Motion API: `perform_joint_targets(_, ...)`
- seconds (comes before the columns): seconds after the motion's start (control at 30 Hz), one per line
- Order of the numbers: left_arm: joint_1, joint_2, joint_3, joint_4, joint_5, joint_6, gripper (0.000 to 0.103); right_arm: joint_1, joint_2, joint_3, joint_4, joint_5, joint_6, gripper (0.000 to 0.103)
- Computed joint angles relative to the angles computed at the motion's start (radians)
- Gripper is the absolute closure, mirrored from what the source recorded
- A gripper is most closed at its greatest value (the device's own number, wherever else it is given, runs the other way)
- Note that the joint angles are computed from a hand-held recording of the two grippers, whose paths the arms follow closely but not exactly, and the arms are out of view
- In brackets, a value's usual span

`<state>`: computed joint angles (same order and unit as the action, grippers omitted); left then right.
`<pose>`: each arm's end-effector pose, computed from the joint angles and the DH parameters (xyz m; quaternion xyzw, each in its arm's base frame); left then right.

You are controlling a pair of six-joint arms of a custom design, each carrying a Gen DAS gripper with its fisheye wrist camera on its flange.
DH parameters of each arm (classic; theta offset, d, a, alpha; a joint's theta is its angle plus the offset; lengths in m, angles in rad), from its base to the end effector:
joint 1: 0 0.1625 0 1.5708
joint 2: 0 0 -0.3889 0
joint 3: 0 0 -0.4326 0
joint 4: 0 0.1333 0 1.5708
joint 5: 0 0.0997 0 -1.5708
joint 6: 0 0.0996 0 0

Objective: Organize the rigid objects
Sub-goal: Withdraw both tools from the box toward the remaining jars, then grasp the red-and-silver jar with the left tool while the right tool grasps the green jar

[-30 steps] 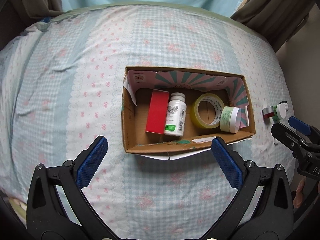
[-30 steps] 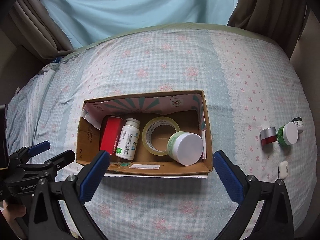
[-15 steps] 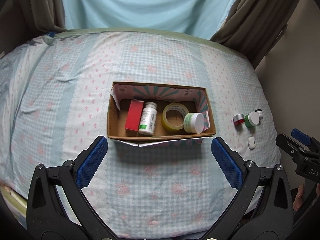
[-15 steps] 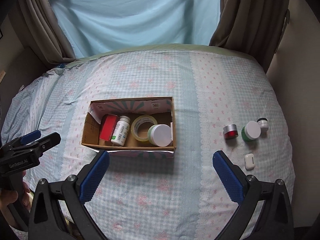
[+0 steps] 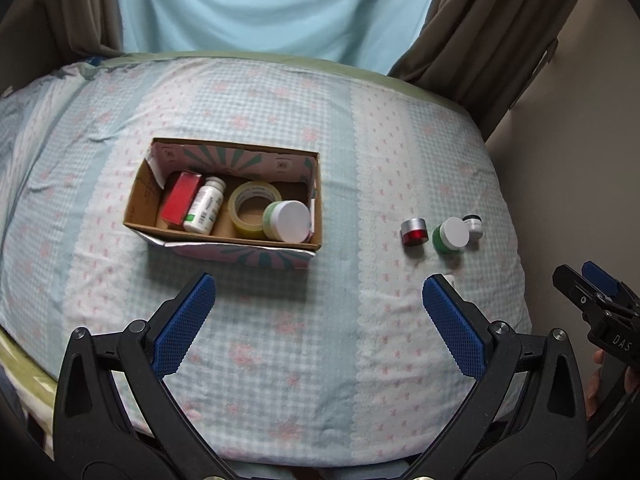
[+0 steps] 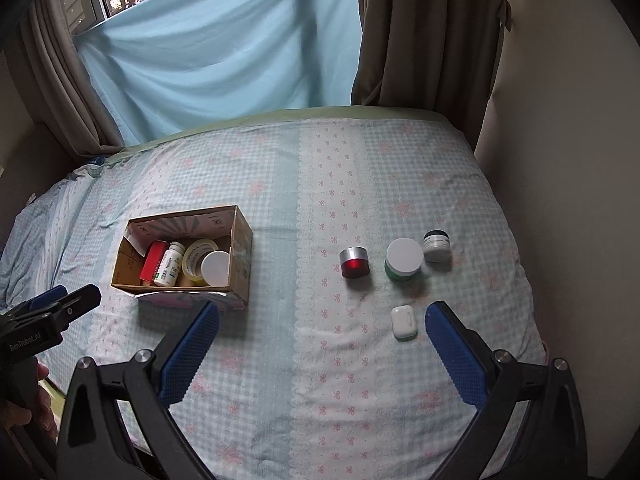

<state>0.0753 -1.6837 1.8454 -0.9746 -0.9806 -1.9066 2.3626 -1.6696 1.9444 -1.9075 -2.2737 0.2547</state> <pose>-0.3833 -0.2182 0.3506 -0.0761 0.8921 -0.3139 0.3159 0.3916 -0.2897 0.3624 0.2387 -0.9076 0.1971 0.2835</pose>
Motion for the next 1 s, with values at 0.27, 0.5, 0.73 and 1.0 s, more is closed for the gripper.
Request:
perform_joint_targets(0.27, 0.082, 0.181, -0.012, -0.225, 0.032, 0.144, 0.000, -0.145, -0.095, 0.039, -0.070, 0.035, -0.145, 0.000)
perform_joint_targets(0.5, 0.199, 0.283, 0.014, -0.468, 0.045, 0.318, 0.000, -0.265, -0.099, 0.079, -0.158, 0.032, -0.195, 0.000)
perform_joint_targets(0.73, 0.322, 0.355, 0.072, -0.702, 0.075, 0.427, 0.000, -0.382, -0.034, 0.127, -0.366, 0.043, -0.317, 0.000)
perform_joint_targets(1.0, 0.467, 0.449, 0.111, -0.926, 0.087, 0.590, 0.001, -0.531, 0.037, 0.273, -0.751, 0.119, -0.673, 0.000)
